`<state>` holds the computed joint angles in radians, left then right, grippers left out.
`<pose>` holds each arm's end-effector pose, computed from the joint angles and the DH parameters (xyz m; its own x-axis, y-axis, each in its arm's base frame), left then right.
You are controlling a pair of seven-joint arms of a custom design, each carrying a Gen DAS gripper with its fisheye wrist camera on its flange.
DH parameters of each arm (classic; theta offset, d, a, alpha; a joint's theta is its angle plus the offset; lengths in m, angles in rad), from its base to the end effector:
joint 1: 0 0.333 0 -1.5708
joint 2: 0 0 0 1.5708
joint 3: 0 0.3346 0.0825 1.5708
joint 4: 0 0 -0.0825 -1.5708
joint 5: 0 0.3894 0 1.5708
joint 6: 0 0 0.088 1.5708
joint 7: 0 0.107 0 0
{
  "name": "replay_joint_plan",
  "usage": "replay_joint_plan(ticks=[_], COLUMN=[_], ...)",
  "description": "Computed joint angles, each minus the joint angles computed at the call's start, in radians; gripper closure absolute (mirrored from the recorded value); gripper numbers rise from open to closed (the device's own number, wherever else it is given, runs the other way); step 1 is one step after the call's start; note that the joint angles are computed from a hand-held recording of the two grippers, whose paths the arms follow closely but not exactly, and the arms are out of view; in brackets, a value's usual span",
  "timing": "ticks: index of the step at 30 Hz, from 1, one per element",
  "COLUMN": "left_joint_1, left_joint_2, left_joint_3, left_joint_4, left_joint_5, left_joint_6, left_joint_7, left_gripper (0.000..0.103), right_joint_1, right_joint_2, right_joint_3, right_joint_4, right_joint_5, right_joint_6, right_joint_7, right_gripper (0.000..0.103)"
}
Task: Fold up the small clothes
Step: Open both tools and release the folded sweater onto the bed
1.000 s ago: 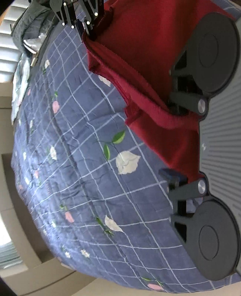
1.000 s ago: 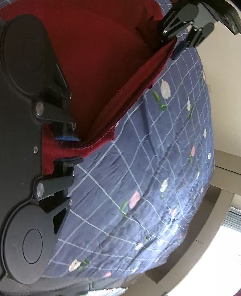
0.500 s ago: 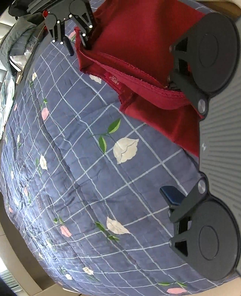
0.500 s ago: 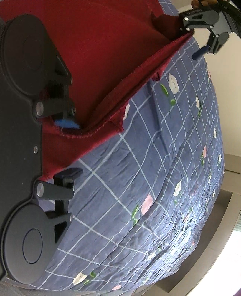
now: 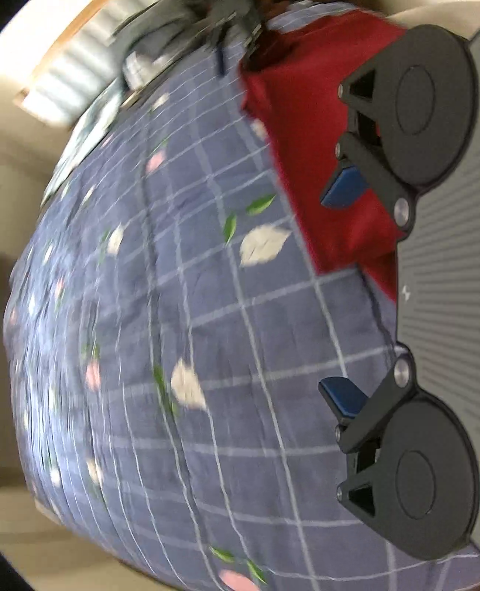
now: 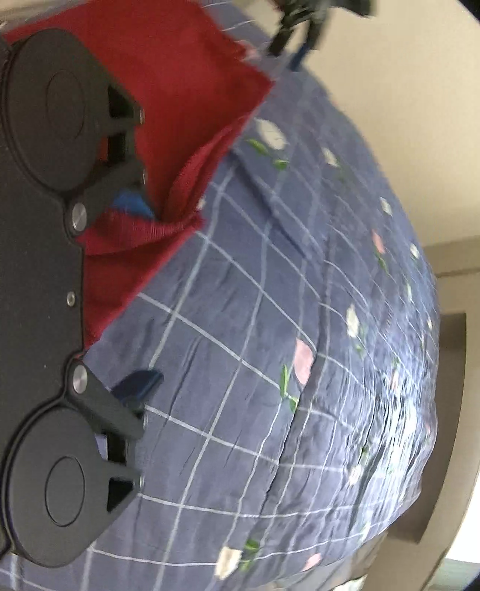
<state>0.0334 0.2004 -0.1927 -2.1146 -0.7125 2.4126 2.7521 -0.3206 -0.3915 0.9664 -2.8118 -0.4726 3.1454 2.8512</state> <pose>0.5811 -0.0943 0.3467 -0.7449 -0.6218 0.2416 -0.6533 0.6065 -0.4532 0.3079 0.2649 0.3299 -0.0562 -0.9870 -0.1506 -0.8061 0.1339 -0.5765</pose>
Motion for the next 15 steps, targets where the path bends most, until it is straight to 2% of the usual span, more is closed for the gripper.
replay_joint_plan(ticks=[1, 4, 6, 9, 12, 15], left_joint_1=[-0.001, 0.000, -0.002, -0.031, -0.068, -0.113], left_joint_2=[-0.001, -0.018, -0.039, -0.083, -0.120, -0.138], left_joint_3=[-0.001, -0.015, -0.028, -0.052, -0.060, -0.050], left_joint_4=[-0.010, -0.052, -0.094, -0.182, -0.249, -0.290], left_joint_5=[-0.015, -0.096, -0.177, -0.353, -0.591, -0.884], left_joint_6=[0.027, 0.097, 0.141, 0.277, 0.347, 0.397], left_joint_7=[-0.008, 0.028, 0.086, 0.220, 0.417, 0.634], left_gripper=[0.003, 0.003, 0.003, 0.003, 0.001, 0.001], right_joint_1=[0.003, 0.011, 0.008, -0.004, 0.013, 0.031], right_joint_2=[-0.010, -0.021, -0.054, -0.144, -0.211, -0.283], right_joint_3=[-0.006, -0.029, -0.015, 0.048, 0.105, 0.195], right_joint_4=[-0.010, -0.047, -0.061, -0.065, -0.069, -0.047], right_joint_5=[0.014, 0.093, 0.145, 0.191, 0.192, 0.157], right_joint_6=[0.022, 0.119, 0.129, 0.093, 0.049, -0.091], right_joint_7=[0.021, 0.061, 0.081, 0.077, 0.077, 0.116], right_gripper=[0.004, 0.002, 0.001, 0.001, 0.001, 0.001])
